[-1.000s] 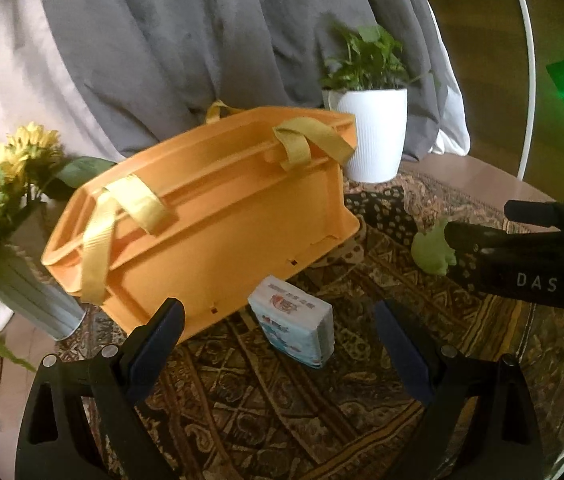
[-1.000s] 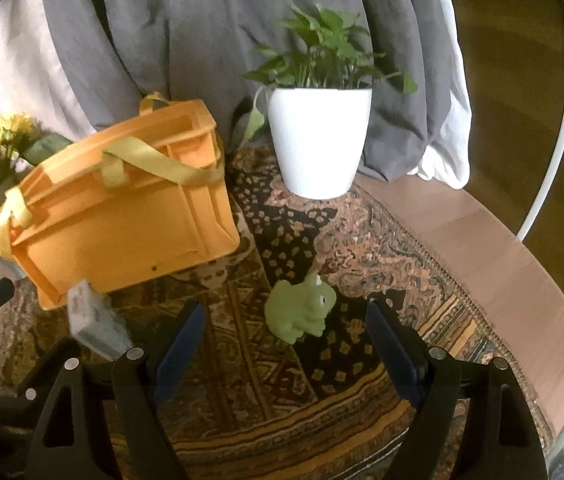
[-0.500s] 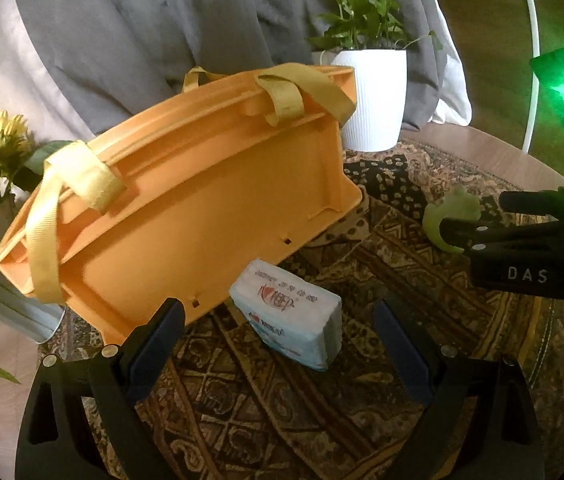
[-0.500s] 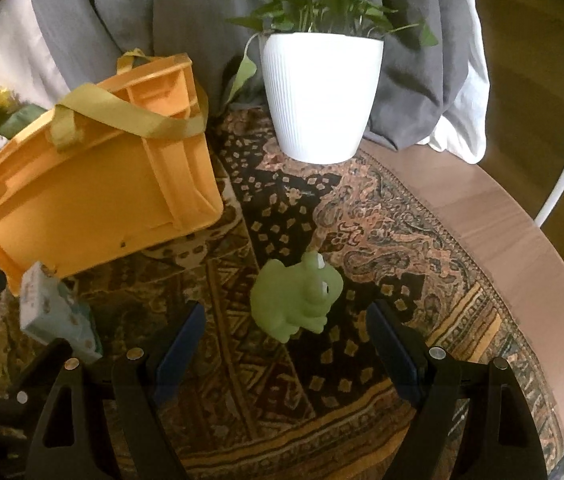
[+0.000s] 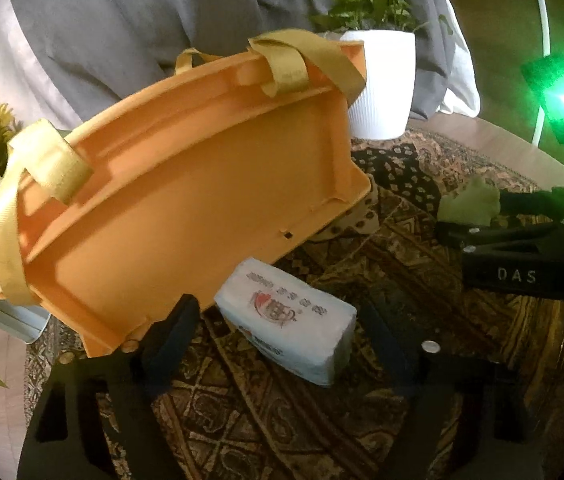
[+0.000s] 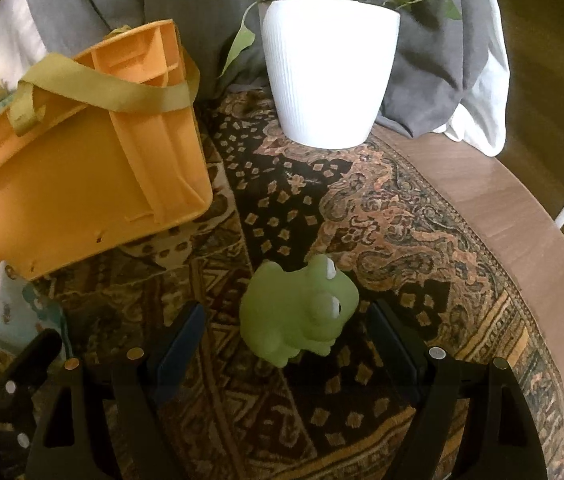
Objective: Organize soft objects
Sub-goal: 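Grasp the tissue pack with the left tool while the right tool grasps the green frog, then lift the tissue pack with the left tool while the right tool lifts the frog over the crate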
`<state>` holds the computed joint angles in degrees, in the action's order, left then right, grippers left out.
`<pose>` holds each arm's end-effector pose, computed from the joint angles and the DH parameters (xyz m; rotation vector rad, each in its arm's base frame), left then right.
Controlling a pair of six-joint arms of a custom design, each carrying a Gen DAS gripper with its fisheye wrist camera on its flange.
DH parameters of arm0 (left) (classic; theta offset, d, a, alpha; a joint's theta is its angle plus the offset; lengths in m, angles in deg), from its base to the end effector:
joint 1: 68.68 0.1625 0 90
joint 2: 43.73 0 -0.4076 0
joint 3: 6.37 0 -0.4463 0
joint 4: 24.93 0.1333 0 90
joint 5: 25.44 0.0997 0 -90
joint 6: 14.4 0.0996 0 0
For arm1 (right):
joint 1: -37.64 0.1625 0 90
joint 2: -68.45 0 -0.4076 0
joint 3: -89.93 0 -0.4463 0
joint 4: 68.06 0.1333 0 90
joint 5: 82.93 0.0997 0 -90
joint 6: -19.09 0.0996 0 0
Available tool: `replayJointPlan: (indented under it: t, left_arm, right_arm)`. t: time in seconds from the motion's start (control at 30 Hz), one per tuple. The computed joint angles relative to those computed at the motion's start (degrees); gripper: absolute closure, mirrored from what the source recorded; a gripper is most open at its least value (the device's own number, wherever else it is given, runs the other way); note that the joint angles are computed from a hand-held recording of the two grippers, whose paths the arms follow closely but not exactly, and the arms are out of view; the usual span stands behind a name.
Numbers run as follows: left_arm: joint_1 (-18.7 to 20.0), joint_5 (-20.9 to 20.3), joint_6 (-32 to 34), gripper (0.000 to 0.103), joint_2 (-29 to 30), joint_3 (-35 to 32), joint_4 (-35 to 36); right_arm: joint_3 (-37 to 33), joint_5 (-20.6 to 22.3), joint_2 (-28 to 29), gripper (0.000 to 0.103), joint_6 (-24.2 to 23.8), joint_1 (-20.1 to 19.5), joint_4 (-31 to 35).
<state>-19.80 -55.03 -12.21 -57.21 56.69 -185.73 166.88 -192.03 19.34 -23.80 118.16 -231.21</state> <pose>-0.3581 -0.7446 -0.0920 0.5717 2.0710 -0.7915 -0.0322 -0.8042 0.2669 0.5306 -2.3566 0.7237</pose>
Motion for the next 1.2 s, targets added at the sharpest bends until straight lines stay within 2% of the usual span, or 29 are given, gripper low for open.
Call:
replayJointPlan:
  t: [0.1,0.2,0.3,0.37,0.73,1.2]
  left_arm:
    - [0.2,-1.0,-1.4,0.037,-0.5,0.4,1.6]
    - [0.2,-1.4,-2.3,0.044,-0.6,0.4,1.9]
    - [0.1,-1.5,-3.6,0.046,-0.8,0.6,2.0]
    - [0.1,-1.4,-4.5,0.046,-0.8,0.6,2.4]
    - [-0.7,-1.7,-10.2,0.047,-1.5,1.1,2.2]
    - [-3.8,2.5,-17.6,0.047,-5.0,5.9,1.1]
  right_arm:
    - [-0.3,0.2,0.3,0.021,-0.7,0.0,-0.1]
    - [-0.3,0.5,0.5,0.025,-1.7,0.0,-0.4]
    - [-0.9,0.2,0.7,0.036,-1.4,-0.1,0.6]
    - [-1.2,0.0,0.9,0.047,-0.7,-0.3,1.1]
    - [0.2,2.2,-0.8,0.049,-0.6,-0.5,1.8]
    - [5.2,8.5,-7.3,0.049,-1.3,0.5,1.8]
